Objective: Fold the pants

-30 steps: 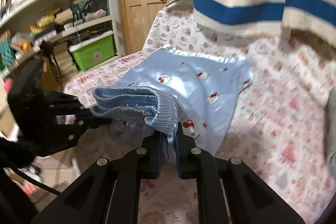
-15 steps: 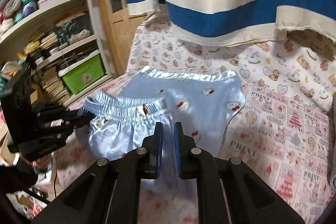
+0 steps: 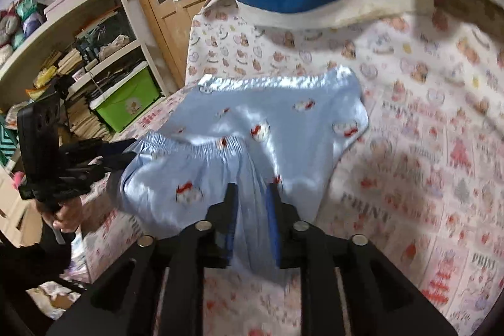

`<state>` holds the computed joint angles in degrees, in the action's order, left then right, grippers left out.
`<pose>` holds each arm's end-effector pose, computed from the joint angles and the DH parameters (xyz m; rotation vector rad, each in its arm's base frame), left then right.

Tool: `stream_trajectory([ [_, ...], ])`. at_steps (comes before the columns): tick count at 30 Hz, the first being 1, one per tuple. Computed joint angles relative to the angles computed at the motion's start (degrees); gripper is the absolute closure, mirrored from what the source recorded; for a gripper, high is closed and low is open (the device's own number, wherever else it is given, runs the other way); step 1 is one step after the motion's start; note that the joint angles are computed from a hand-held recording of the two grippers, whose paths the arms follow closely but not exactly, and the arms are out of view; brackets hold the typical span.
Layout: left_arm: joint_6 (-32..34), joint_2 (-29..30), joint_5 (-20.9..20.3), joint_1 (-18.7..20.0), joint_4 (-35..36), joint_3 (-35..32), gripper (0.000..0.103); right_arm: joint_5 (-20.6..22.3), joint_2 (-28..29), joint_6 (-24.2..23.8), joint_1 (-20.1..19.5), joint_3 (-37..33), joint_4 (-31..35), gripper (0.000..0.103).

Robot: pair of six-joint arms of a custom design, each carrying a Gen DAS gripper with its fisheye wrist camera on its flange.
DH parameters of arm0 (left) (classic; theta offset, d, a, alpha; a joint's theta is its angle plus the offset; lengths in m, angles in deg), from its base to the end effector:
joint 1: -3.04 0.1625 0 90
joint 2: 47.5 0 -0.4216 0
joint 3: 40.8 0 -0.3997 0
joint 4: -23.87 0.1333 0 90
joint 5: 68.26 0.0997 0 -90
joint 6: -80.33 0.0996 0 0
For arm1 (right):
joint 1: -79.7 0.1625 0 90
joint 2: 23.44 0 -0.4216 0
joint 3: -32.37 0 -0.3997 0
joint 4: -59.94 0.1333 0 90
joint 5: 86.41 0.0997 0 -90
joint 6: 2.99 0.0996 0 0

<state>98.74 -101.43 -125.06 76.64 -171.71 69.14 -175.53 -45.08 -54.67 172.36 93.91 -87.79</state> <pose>0.0109 -0.6284 0.1937 0.3941 2.3382 -1.0722 0.1729 -0.8168 -0.0027 1.3708 -2.6629 0.4370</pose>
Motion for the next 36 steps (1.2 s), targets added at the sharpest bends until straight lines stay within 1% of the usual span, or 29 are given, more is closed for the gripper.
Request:
stream_trajectory([
  [1,-0.17,-0.5,0.63,-0.18,0.15,0.89,0.056,0.35,-0.48,-0.5,-0.33,0.41,0.77,0.067],
  [2,-0.56,-0.86,1.26,-0.29,0.83,1.41,0.056,0.62,-1.06,-1.33,-0.61,1.07,1.43,0.053],
  [3,-1.22,-1.24,1.62,-0.2,1.79,1.95,0.056,0.75,-1.53,-2.3,-0.83,1.68,1.84,0.05],
  [5,-3.0,-1.82,1.48,0.31,4.2,2.73,0.056,-0.27,-2.17,-4.17,-0.94,3.11,0.83,0.05],
  [6,-3.63,-1.98,1.3,0.57,5.24,3.05,0.056,-0.79,-2.4,-5.0,-1.0,3.73,0.36,0.052],
  [7,-3.9,-1.82,1.43,0.7,5.71,3.31,0.056,-1.2,-2.52,-5.85,-1.15,4.15,0.34,0.055],
  [8,-3.77,-1.49,1.85,0.73,5.79,3.39,0.065,-1.67,-2.49,-6.2,-1.23,4.02,1.1,0.063],
  [9,-3.48,-1.03,2.64,0.6,5.57,3.44,0.08,-2.38,-2.35,-6.45,-1.3,3.85,1.45,0.07],
  [10,-3.28,-0.63,3.34,0.42,5.87,3.36,0.085,-2.99,-2.21,-6.73,-1.35,4.1,0.68,0.074],
  [11,-2.9,-0.34,3.56,0.29,5.73,3.34,0.09,-3.66,-2.09,-7.46,-1.37,4.52,-0.35,0.086],
  [12,-2.16,0.01,4.08,0.05,4.58,3.45,0.099,-4.43,-2.02,-8.19,-1.29,5.15,-1.99,0.101],
  [13,-0.97,0.5,5.55,-0.44,2.8,3.56,0.101,-4.44,-2.14,-8.51,-1.27,6.05,-4.2,0.101],
  [14,0.55,1.01,7.42,-1.04,0.46,3.7,0.101,-4.16,-2.34,-8.64,-1.26,7.02,-6.77,0.101],
  [16,2.78,1.38,10.14,-1.89,-2.88,3.69,0.101,-3.91,-2.7,-8.13,-1.17,7.84,-8.83,0.101],
  [18,2.79,0.72,11.14,-1.97,-2.6,3.28,0.101,-4.42,-2.73,-7.56,-0.88,7.9,-10.65,0.101],
  [20,3.18,0.27,11.85,-1.84,-2.28,2.94,0.101,-4.58,-2.62,-7.49,-0.77,7.38,-10.75,0.101],
  [23,3.6,0.36,12.61,-1.71,-1.23,2.74,0.101,-5.25,-2.23,-7.59,-0.78,6.28,-8.62,0.101],
  [25,3.89,0.54,12.37,-1.62,0.58,2.99,0.097,-6.75,-1.87,-8.58,-0.75,6.48,-8.73,0.101],
  [26,4.2,0.77,12.3,-1.7,0.2,3.19,0.097,-7.43,-1.7,-9.0,-0.75,6.59,-8.72,0.101],
  [27,4.59,0.72,11.51,-1.71,-0.21,3.6,0.094,-7.43,-1.8,-9.07,-0.84,6.73,-8.26,0.101],
  [28,4.73,0.62,11.1,-1.91,-1.06,4.03,0.091,-6.55,-2.14,-8.98,-1.02,7.17,-8.24,0.101],
  [29,4.57,0.42,10.63,-2.12,-2.08,4.34,0.086,-5.39,-2.49,-9.06,-1.21,7.58,-8.35,0.101],
  [30,4.19,-0.23,9.27,-2.18,-2.55,4.63,0.083,-2.99,-3.31,-9.53,-1.54,8.42,-8.48,0.101],
  [32,3.33,-2.26,4.76,-1.96,-1.61,4.87,0.077,0.56,-4.55,-9.98,-1.84,9.71,-9.68,0.1],
  [33,3.02,-2.98,2.98,-1.91,-1.16,4.62,0.071,1.73,-4.85,-9.82,-1.81,9.74,-9.78,0.093],
  [34,2.82,-3.22,2.12,-1.97,-0.67,4.05,0.068,2.65,-4.97,-9.35,-1.66,9.42,-9.79,0.087],
  [35,2.76,-3.22,1.7,-2.02,0.17,3.19,0.064,3.38,-4.87,-8.73,-1.42,8.77,-9.55,0.065],
  [36,2.91,-2.93,1.54,-1.98,1.22,2.03,0.063,4.58,-4.65,-8.0,-1.26,8.24,-9.85,0.042],
])
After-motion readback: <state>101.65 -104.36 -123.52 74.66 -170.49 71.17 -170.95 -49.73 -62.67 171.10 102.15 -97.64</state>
